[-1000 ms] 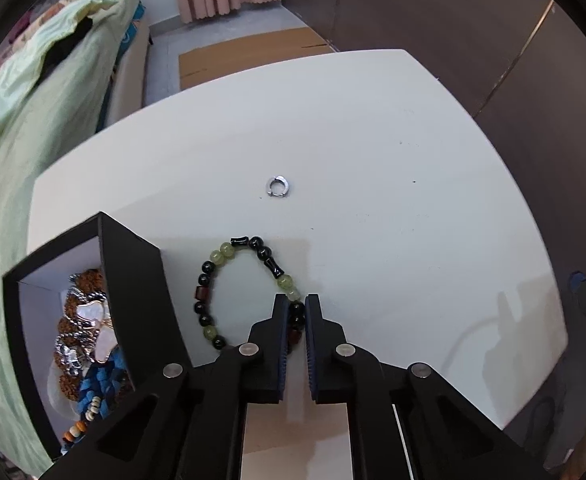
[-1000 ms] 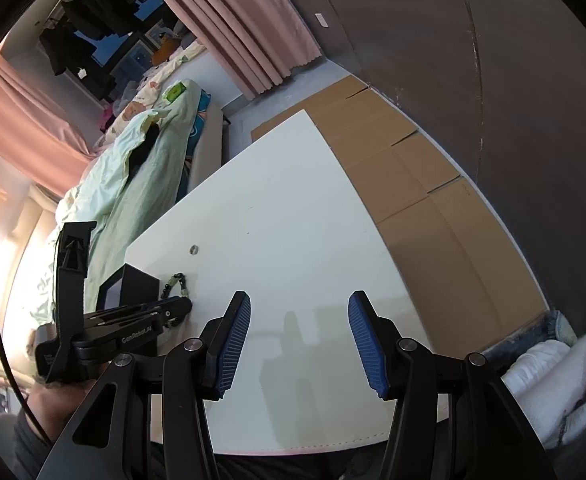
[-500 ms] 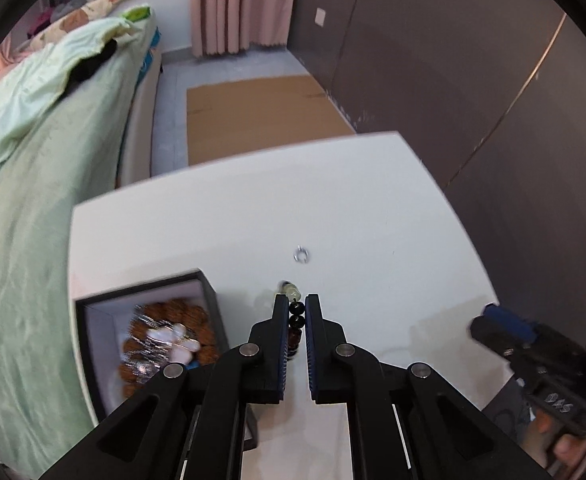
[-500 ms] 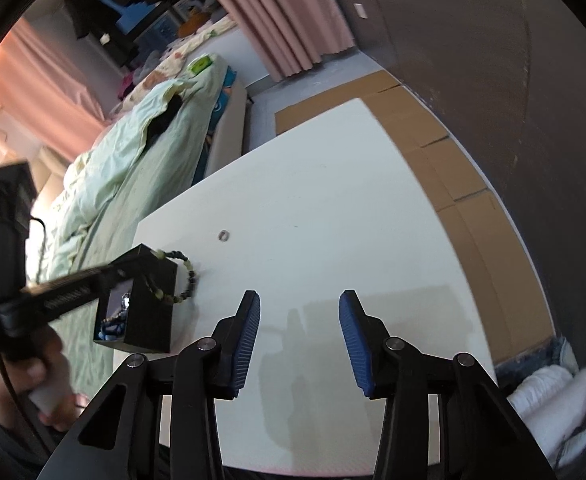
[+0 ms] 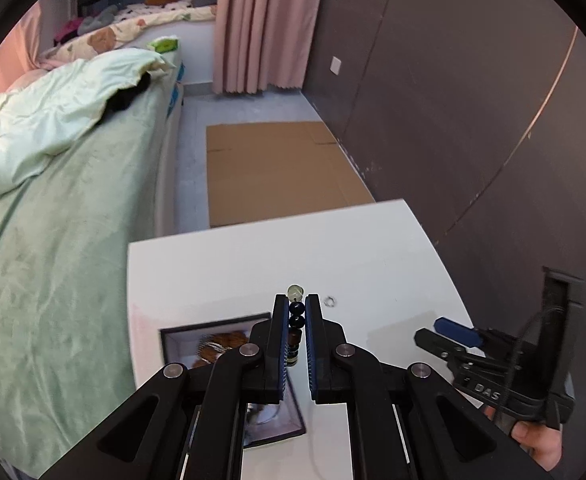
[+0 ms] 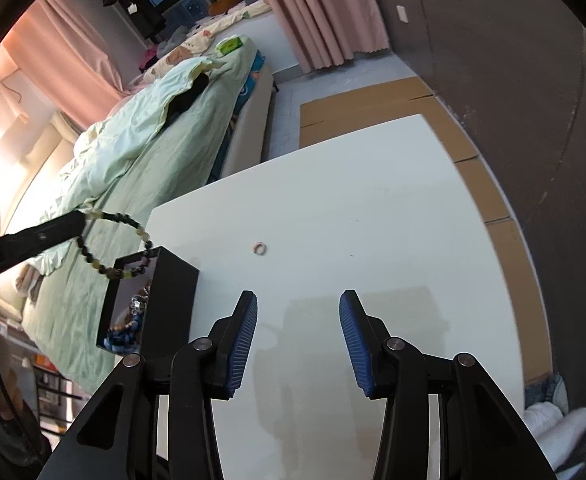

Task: Organize jewelry
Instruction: 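Lower the bead bracelet into the box with the left tool while the right tool grasps the silver ring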

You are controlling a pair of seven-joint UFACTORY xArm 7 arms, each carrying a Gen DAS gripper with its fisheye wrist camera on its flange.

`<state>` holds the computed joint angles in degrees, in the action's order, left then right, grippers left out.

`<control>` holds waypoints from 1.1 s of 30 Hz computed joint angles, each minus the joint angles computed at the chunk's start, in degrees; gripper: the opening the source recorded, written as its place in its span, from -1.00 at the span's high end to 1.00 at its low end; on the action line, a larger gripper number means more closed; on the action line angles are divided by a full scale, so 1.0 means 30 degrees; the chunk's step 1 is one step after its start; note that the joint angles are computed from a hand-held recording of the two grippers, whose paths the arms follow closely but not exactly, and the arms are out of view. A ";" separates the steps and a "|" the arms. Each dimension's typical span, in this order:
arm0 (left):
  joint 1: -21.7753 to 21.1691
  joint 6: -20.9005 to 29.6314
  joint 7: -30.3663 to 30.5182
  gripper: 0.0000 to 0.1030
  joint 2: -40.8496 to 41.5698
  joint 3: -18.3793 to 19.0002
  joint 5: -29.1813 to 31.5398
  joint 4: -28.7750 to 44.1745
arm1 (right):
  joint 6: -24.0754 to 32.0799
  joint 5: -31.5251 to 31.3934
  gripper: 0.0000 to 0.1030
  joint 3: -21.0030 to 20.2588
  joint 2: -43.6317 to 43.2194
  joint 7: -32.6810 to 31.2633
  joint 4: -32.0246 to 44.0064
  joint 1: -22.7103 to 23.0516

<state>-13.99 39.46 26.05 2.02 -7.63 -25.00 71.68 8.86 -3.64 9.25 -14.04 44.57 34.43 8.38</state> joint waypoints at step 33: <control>0.2064 0.1808 0.2218 0.85 0.0337 0.0818 -0.2999 0.0202 | 0.8083 -0.1780 0.73 -0.1830 0.9192 -0.1509 1.1109 0.2417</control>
